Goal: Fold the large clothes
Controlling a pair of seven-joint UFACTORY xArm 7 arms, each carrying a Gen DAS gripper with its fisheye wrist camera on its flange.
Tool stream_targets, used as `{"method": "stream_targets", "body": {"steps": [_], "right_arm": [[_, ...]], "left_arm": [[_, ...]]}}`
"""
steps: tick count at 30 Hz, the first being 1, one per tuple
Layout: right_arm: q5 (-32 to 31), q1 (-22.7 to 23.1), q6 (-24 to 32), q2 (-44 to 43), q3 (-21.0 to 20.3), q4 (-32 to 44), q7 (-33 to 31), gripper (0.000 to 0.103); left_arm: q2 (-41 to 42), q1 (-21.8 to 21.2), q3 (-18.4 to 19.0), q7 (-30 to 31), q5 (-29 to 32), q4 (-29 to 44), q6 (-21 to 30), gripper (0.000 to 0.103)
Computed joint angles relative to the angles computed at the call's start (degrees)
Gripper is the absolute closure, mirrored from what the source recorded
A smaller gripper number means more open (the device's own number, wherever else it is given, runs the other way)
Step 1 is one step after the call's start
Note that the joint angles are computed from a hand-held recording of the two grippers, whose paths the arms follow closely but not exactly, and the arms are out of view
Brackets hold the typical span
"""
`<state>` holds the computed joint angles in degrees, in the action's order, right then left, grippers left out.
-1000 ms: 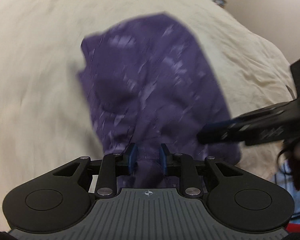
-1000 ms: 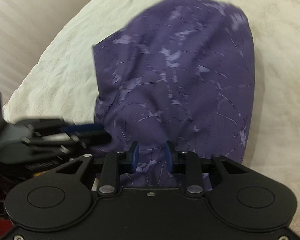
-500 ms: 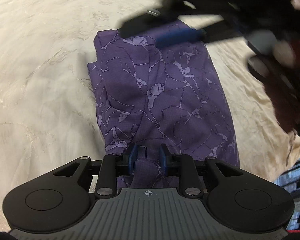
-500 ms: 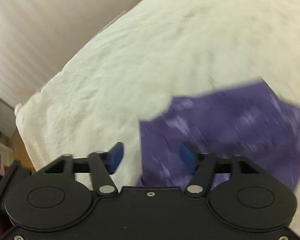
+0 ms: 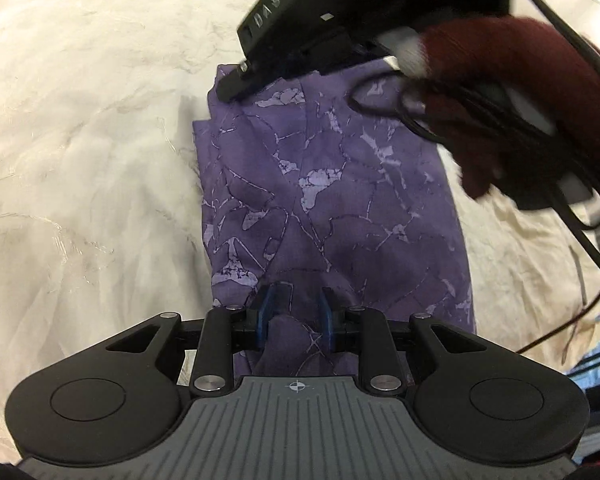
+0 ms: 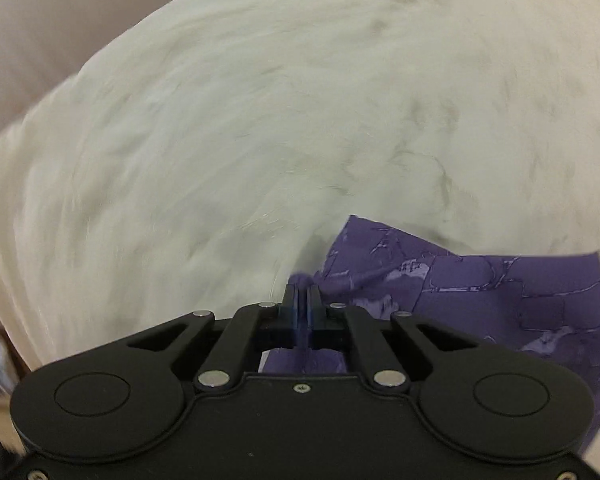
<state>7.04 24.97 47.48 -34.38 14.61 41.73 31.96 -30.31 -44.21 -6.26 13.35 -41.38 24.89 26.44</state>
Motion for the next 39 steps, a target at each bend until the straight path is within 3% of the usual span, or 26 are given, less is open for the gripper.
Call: {"method": "stream_targets", "body": {"steps": [2, 4, 7, 8, 10, 12, 16, 19, 23, 27, 31, 34, 39], "right_arm": [[0.3, -0.5, -3.9, -1.4, -0.5, -2.4, 0.5, 0.099], [3.3, 0.3, -9.3, -4.9, -2.8, -6.2, 0.6, 0.086], [3.4, -1.4, -13.2, -15.4, -3.0, -11.3, 3.5, 0.084], [3.0, -1.9, -12.4, -19.4, -3.0, -12.5, 4.2, 0.08], [1.6, -3.1, -8.7, -28.2, -3.1, -14.6, 5.2, 0.05], [-0.2, -4.5, -2.2, -36.1, -2.9, -15.7, 5.7, 0.044], [-2.9, -7.0, 12.5, -46.7, -2.4, -16.0, 5.3, 0.044], [-1.7, -8.0, 17.5, -51.0, -2.9, -17.3, 5.4, 0.044], [0.9, -7.7, 15.2, -51.2, -3.2, -19.8, 3.9, 0.049], [0.6, -9.4, 11.1, -44.5, -3.8, -21.8, 2.0, 0.051], [0.0, -12.6, 9.5, -37.3, -6.6, -23.4, 2.1, 0.065], [0.0, -12.6, 7.6, -34.8, -6.7, -23.4, 1.8, 0.064], [0.1, -12.0, 9.8, -38.3, -6.7, -22.9, 2.3, 0.06]], "left_arm": [[0.3, 0.2, -0.4, -0.1, 1.0, 0.3, 0.8, 0.079], [0.2, 0.6, 0.0, -0.2, 1.6, 1.1, 2.2, 0.079], [-1.0, 2.3, 0.1, -0.2, 3.3, 3.0, 4.7, 0.079], [-1.7, 2.8, -0.2, 0.0, 4.1, 3.5, 4.5, 0.078], [-2.1, 2.7, -0.1, 1.4, 5.0, 4.8, 3.7, 0.078], [-1.3, 1.9, 1.0, 3.5, 4.0, 6.9, 2.9, 0.078], [4.0, 0.2, 2.2, 7.8, -0.4, 11.9, 1.5, 0.073], [9.7, 1.3, -0.1, 9.1, -1.1, 15.4, -0.8, 0.073], [16.1, 3.4, -3.3, 7.0, -1.1, 18.2, -4.7, 0.073], [21.2, 7.9, -6.1, -1.0, 6.3, 19.6, -5.7, 0.074], [25.5, 9.5, -6.3, -0.6, 6.7, 21.4, -4.9, 0.073], [26.3, 10.9, -7.2, -2.7, 9.0, 22.7, -3.7, 0.073], [26.0, 11.9, -7.1, -1.5, 7.6, 24.1, -0.8, 0.072]]}}
